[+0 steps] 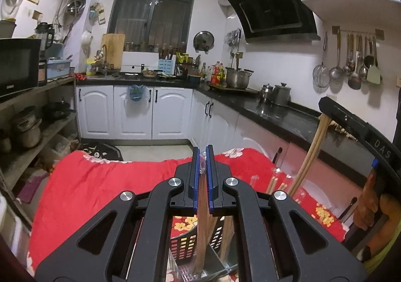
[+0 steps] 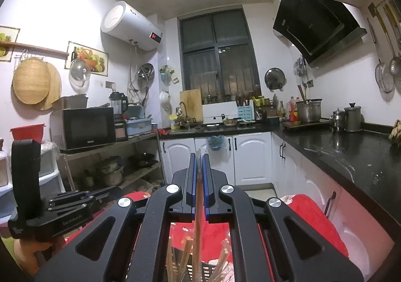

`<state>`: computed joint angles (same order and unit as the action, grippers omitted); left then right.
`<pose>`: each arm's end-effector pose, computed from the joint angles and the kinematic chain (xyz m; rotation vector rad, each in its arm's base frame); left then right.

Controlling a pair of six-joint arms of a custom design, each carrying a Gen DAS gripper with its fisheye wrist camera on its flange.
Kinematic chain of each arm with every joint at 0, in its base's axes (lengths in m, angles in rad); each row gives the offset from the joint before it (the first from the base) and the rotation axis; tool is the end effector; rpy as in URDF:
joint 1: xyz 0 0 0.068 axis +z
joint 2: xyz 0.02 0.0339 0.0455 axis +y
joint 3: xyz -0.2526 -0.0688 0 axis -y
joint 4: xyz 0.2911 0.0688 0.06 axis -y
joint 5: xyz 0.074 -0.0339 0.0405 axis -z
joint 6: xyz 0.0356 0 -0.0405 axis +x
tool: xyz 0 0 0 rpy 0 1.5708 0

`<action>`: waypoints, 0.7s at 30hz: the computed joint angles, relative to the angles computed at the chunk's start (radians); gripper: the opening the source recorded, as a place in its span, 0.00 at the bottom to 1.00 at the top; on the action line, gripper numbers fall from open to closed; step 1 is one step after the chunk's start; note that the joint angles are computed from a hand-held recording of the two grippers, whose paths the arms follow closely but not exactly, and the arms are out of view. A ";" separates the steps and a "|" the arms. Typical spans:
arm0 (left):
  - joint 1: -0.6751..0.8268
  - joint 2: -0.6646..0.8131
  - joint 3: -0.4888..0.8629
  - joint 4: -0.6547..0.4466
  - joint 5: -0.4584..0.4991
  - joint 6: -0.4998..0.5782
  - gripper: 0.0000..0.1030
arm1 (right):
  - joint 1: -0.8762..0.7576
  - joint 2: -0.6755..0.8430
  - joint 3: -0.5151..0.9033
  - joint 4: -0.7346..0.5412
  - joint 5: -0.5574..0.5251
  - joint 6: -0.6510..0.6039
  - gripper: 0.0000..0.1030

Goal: Organize utensils
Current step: 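Lower the chopsticks into the caddy and open both tools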

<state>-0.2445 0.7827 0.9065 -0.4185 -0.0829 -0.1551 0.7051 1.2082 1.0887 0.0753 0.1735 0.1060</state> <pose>0.2211 -0.0521 0.3553 0.0261 1.8690 -0.1990 0.2595 0.2128 0.3697 -0.3515 1.5979 0.4851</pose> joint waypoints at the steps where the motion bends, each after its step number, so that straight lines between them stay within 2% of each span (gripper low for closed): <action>1: 0.002 -0.001 -0.010 0.004 0.002 0.001 0.02 | 0.004 0.005 -0.007 0.009 0.008 -0.002 0.04; 9: 0.015 -0.021 -0.088 0.029 0.023 -0.005 0.02 | 0.018 0.052 -0.029 0.026 0.019 0.015 0.05; 14: 0.022 -0.028 -0.121 0.027 0.043 0.002 0.03 | 0.012 0.065 -0.018 -0.040 0.021 0.054 0.06; 15: 0.025 -0.028 -0.124 0.023 0.050 0.000 0.03 | 0.011 0.065 -0.018 -0.048 0.017 0.059 0.10; 16: 0.019 -0.026 -0.126 0.022 0.044 -0.004 0.03 | 0.012 0.064 -0.019 -0.055 0.019 0.065 0.20; 17: 0.013 -0.022 -0.125 0.018 0.038 -0.005 0.03 | 0.013 0.059 -0.023 -0.063 0.028 0.071 0.25; 21: 0.026 -0.024 -0.125 -0.004 0.053 -0.017 0.04 | 0.017 0.049 -0.024 -0.106 0.030 0.068 0.27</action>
